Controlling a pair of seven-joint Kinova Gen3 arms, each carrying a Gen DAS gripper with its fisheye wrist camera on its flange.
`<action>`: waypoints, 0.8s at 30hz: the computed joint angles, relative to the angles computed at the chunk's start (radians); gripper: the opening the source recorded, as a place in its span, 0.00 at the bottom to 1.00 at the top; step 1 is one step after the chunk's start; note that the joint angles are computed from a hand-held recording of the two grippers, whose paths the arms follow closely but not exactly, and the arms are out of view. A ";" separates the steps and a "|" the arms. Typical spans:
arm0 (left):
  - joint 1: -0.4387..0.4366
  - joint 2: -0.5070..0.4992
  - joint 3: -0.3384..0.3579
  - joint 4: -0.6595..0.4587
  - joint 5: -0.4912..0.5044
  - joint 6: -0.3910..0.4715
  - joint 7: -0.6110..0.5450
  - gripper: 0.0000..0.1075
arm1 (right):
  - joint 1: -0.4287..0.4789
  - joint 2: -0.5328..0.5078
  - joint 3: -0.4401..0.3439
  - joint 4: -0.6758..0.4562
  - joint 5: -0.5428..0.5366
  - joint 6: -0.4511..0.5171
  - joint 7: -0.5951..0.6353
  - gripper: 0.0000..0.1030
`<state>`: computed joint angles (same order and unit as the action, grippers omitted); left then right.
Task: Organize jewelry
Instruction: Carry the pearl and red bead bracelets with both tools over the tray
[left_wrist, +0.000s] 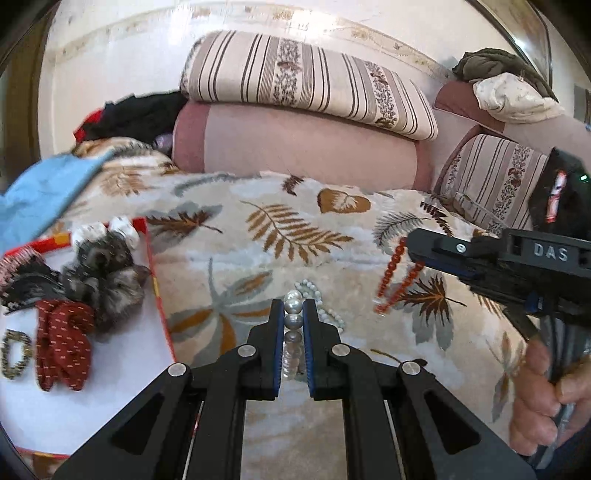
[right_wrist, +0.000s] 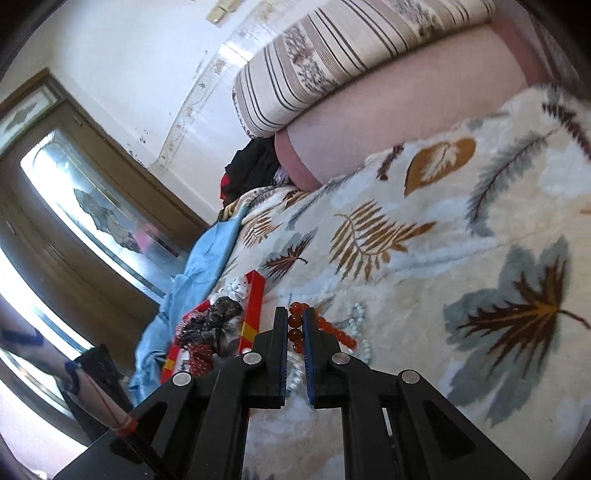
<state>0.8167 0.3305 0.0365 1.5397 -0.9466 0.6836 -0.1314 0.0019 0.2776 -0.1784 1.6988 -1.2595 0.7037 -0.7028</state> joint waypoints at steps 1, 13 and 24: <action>0.022 0.001 -0.007 -0.003 -0.024 0.026 0.016 0.09 | -0.002 -0.021 0.000 0.017 0.003 -0.017 0.012 0.08; 0.151 0.006 0.063 -0.021 -0.181 0.301 0.131 0.09 | -0.108 -0.285 0.092 0.272 -0.015 -0.155 0.100 0.08; 0.162 -0.022 0.109 0.017 -0.244 0.351 0.183 0.09 | -0.203 -0.404 0.149 0.345 0.170 -0.198 -0.103 0.08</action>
